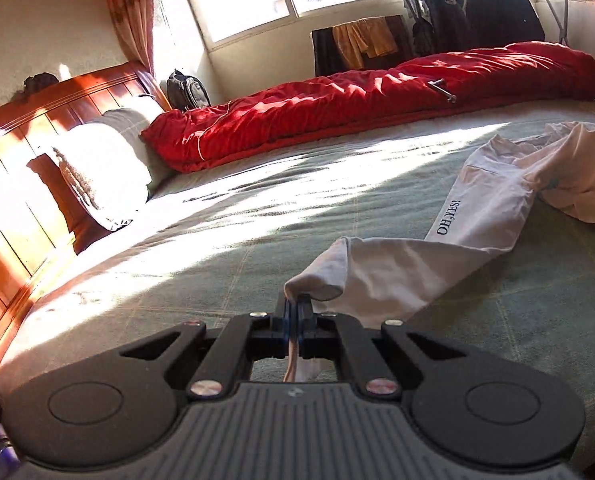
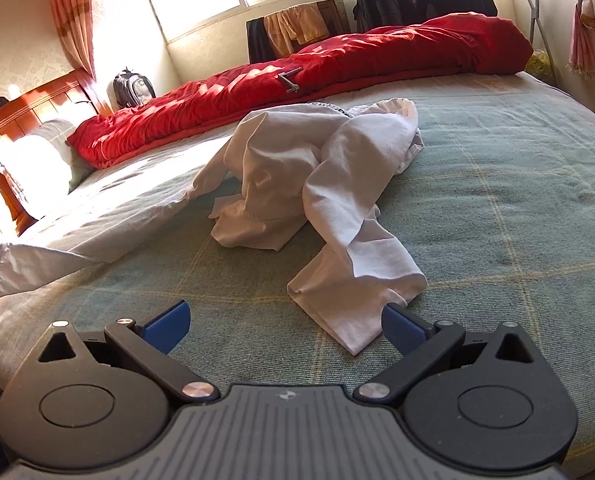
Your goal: Fold clothes
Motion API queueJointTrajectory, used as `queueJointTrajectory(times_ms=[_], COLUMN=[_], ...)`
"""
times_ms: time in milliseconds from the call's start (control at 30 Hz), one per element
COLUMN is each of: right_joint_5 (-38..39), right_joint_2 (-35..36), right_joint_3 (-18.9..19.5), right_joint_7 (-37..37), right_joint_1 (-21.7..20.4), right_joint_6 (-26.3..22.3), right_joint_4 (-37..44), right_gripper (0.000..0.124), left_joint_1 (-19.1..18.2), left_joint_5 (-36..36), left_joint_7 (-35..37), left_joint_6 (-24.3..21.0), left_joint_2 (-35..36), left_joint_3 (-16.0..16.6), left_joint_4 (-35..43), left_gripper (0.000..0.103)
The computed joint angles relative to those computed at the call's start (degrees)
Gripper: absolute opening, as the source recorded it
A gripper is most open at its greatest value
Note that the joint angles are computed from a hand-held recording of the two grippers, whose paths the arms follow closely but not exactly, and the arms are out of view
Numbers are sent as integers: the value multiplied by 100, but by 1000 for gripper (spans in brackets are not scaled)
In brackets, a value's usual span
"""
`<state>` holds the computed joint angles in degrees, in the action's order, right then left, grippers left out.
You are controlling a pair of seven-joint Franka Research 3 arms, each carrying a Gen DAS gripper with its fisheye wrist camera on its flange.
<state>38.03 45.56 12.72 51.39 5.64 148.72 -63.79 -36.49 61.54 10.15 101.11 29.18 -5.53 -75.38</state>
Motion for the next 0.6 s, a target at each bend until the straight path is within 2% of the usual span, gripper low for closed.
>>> queueJointTrajectory(times_ms=[100, 233, 467, 600], right_joint_5=[-61, -139, -165, -98], right_joint_2=[39, 64, 35, -144], right_joint_3=[-36, -49, -8, 22], right_joint_7=[66, 87, 11, -192], right_joint_1=[37, 61, 78, 67], right_joint_6=[-49, -124, -162, -43], right_joint_4=[56, 100, 88, -158], right_gripper=[103, 103, 103, 103], left_joint_1=[60, 211, 359, 614], left_joint_5=[62, 155, 103, -33], left_joint_7=[-349, -776, -1003, -1528], left_joint_6=[464, 1151, 1271, 1717], left_joint_2=[-425, -834, -872, -954], left_joint_3=[-107, -299, -393, -331], left_joint_4=[-627, -1245, -1351, -1620], left_gripper=[8, 9, 13, 13])
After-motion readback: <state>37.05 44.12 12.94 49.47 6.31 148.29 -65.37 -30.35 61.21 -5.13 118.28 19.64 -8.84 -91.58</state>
